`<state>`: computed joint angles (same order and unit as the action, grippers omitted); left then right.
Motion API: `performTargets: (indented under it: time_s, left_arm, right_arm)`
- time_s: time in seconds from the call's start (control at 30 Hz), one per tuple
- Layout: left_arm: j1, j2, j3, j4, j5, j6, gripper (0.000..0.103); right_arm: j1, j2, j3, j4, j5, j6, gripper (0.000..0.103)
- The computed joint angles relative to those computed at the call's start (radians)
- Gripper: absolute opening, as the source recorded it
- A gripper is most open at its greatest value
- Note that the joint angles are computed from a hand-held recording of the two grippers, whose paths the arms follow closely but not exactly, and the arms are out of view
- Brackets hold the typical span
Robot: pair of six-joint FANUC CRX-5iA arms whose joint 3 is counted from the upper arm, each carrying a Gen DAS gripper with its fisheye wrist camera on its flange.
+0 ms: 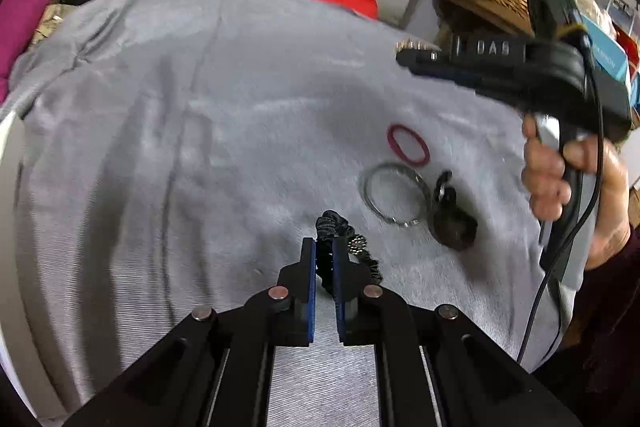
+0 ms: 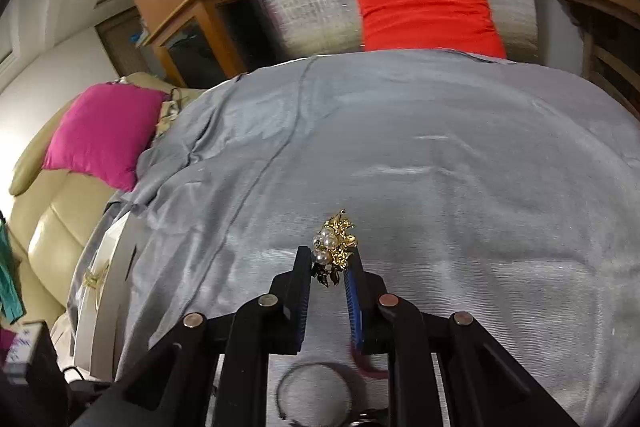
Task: Organize jewelry
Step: 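Carry the scrunchie and brooch to the white tray with both tools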
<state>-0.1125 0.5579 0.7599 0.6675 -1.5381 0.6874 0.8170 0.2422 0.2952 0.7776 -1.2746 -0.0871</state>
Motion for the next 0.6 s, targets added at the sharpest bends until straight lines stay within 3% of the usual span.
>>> performTargets:
  time_s: [0.33,0.6]
  left_arm:
    - [0.075,-0.031,-0.027,0.09,0.089,0.037,0.008]
    - [0.161,-0.03,-0.007,0.144,0.186,0.087,0.008]
  right_arm:
    - [0.002,0.1,0.13,-0.022,0.055,0.083,0.018]
    - [0.002,0.244,0.34,-0.062,0.121,0.189,0.018]
